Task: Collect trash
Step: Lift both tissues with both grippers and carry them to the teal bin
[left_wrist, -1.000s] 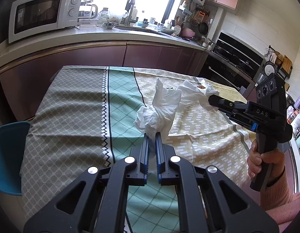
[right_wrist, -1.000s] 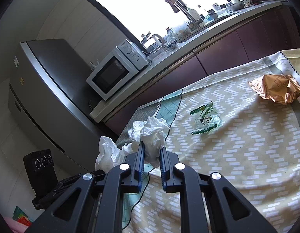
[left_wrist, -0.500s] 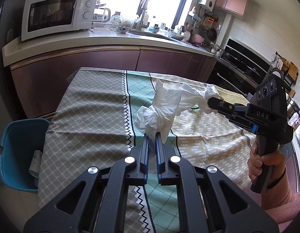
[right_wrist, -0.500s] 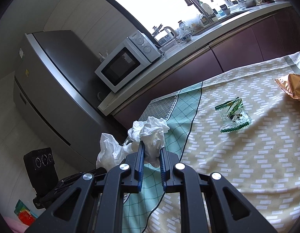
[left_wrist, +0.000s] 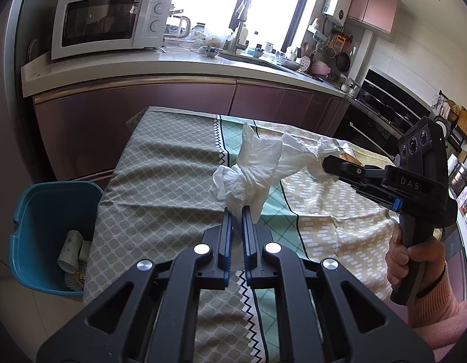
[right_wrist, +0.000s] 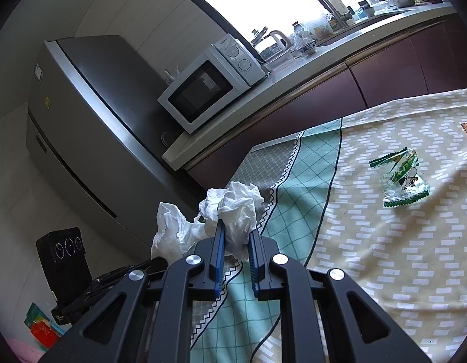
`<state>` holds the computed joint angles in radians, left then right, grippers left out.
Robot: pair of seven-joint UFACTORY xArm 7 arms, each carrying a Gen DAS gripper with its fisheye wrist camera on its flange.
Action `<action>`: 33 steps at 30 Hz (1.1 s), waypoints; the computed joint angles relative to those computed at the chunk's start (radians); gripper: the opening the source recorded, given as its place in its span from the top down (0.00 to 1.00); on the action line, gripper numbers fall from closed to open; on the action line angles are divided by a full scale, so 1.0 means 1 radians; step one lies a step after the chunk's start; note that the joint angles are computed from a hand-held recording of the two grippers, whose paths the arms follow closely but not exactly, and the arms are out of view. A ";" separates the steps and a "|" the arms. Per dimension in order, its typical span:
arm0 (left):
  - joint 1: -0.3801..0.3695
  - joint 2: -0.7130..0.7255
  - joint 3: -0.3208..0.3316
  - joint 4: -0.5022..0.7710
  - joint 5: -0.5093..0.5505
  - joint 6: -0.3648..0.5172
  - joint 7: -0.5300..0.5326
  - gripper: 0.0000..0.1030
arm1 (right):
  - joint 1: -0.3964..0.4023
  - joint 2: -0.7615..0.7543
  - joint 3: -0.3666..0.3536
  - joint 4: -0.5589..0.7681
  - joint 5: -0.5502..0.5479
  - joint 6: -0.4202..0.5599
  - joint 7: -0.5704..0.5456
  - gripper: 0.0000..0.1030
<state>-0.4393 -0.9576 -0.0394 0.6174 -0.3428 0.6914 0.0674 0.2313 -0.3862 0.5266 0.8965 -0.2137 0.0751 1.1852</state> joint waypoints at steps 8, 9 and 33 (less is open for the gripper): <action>0.035 -0.018 0.008 -0.005 0.024 0.008 -0.009 0.93 | 0.001 0.069 0.010 0.057 -0.030 -0.003 -0.003 0.87; 0.037 -0.019 0.010 -0.006 0.025 0.008 -0.008 0.93 | 0.001 0.079 0.011 0.066 -0.036 -0.002 -0.003 0.87; 0.126 -0.073 0.054 -0.022 0.062 0.037 0.001 0.93 | 0.195 0.308 -0.133 0.258 -0.192 0.015 0.027 0.87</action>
<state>-0.3135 -1.0307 0.0145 0.5957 -0.2803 0.7283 0.0683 0.4260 -0.0784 0.3937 1.1548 -0.4059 0.0900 1.2126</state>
